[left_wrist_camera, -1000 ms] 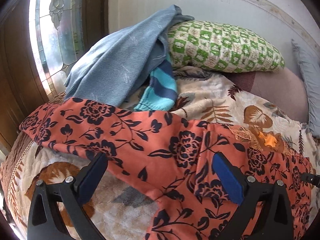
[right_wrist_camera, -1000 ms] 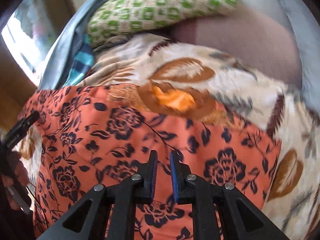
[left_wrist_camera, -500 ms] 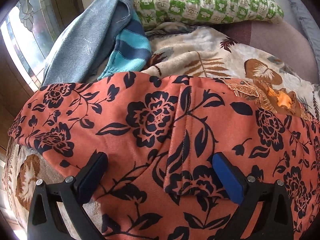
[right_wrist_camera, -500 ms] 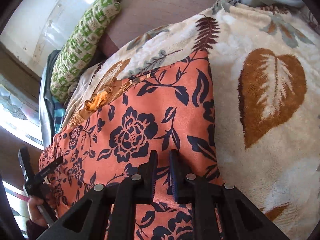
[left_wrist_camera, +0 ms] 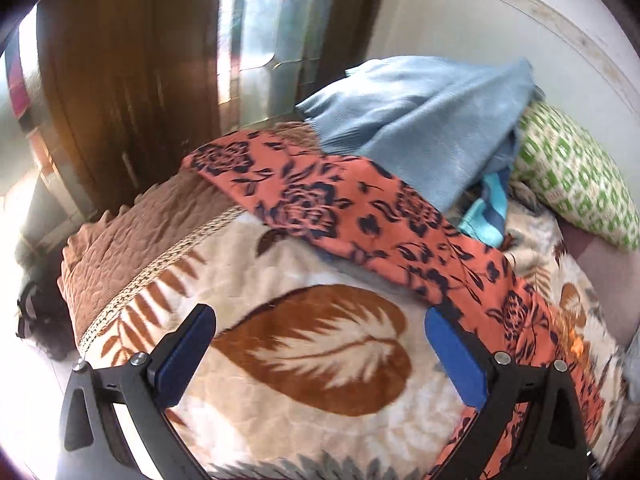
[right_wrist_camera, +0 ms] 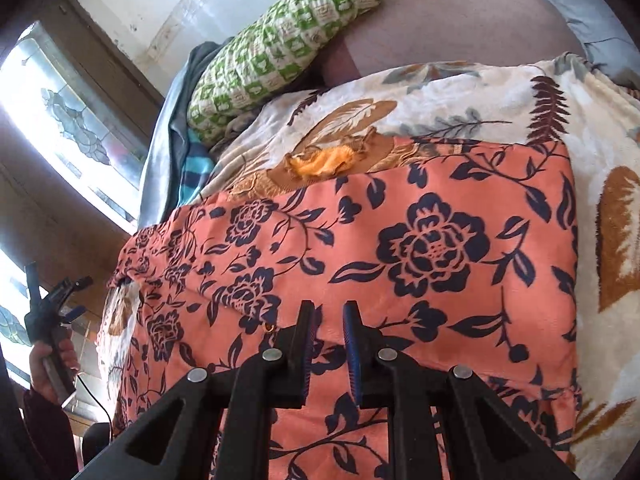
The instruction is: Fold small clothes
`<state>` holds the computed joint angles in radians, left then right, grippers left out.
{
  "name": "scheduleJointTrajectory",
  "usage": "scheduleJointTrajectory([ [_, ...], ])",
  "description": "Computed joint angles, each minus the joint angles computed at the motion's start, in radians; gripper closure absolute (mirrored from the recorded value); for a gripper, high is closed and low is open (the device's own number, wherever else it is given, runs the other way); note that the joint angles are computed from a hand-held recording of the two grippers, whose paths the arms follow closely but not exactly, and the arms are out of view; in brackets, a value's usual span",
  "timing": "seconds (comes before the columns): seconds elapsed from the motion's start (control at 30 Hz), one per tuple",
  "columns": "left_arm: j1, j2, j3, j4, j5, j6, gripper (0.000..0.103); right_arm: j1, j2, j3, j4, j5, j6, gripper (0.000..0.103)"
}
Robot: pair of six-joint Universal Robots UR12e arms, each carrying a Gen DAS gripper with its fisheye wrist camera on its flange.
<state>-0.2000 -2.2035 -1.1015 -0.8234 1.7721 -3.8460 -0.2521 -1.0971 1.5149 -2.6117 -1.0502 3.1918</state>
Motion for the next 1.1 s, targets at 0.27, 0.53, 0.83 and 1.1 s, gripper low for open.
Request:
scheduleJointTrajectory([
  [0.27, 0.15, -0.005, -0.013, 0.008, -0.249, -0.256, 0.0, 0.042, -0.007, 0.003, 0.053, -0.05, -0.145, 0.086],
  [0.53, 0.193, -0.072, -0.007, 0.183, -0.426, -0.398, 0.0, 0.058, 0.022, -0.028, 0.095, -0.087, -0.175, 0.086],
  [0.83, 0.2, -0.107, -0.006, 0.3, -0.428, -0.398, 0.033, 0.058, 0.032, -0.031, 0.087, -0.079, -0.178, 0.085],
  [1.1, 0.197, -0.145, 0.019, 0.399, -0.391, -0.419, 0.058, 0.056, 0.036, -0.031, 0.079, -0.069, -0.167, 0.085],
])
